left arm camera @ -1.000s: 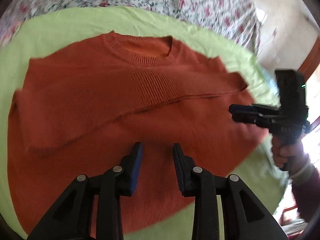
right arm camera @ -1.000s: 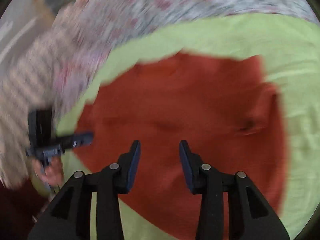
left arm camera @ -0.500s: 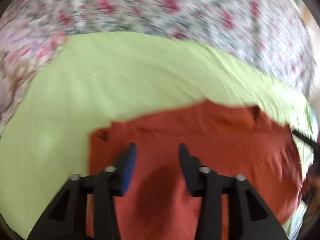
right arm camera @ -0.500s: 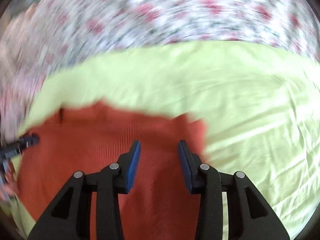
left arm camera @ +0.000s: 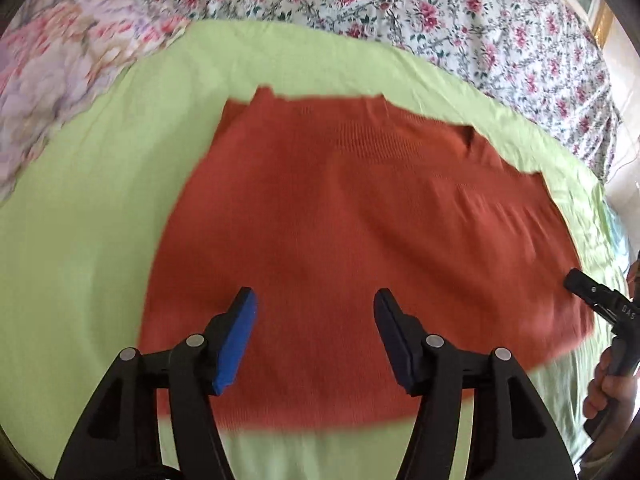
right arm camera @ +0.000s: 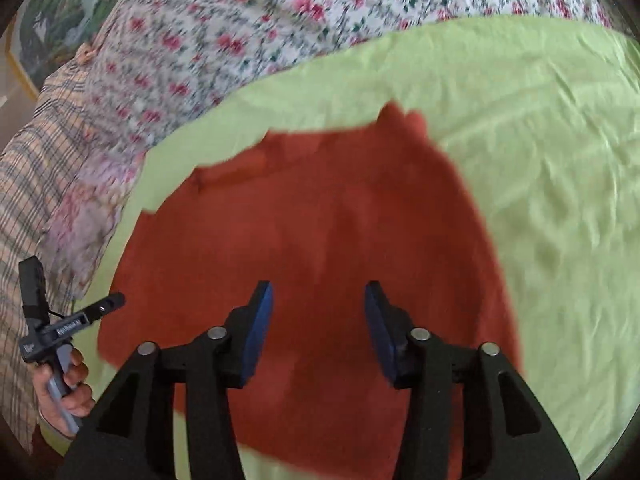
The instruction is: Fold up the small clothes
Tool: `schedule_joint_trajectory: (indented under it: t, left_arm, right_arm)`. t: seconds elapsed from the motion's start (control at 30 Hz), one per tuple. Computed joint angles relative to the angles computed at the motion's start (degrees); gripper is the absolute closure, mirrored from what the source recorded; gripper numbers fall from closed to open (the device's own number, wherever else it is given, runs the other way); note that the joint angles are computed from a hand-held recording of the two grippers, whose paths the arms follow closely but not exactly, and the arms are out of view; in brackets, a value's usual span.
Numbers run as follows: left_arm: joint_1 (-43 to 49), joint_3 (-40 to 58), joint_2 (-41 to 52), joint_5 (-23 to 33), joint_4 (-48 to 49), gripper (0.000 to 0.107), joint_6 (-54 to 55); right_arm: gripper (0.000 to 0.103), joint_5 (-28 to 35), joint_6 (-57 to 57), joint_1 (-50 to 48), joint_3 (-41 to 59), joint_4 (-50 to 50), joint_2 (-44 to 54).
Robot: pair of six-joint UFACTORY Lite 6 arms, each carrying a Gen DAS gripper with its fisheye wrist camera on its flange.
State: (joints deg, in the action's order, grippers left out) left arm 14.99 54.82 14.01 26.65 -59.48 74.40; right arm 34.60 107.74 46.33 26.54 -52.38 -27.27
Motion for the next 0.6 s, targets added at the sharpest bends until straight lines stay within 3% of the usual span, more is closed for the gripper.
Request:
schedule_joint_trajectory:
  t: [0.27,0.6]
  left_arm:
    - [12.7,-18.2,-12.6,8.3,-5.8,0.039,13.1]
    - [19.5,-20.9,-11.3,12.4,-5.6,0.035,15.1]
  right_arm:
    - [0.049,13.2,24.6,25.3,0.3,-4.9,4.5]
    - [0.047,13.6,32.4,33.7,2.7,-5.0,11.3]
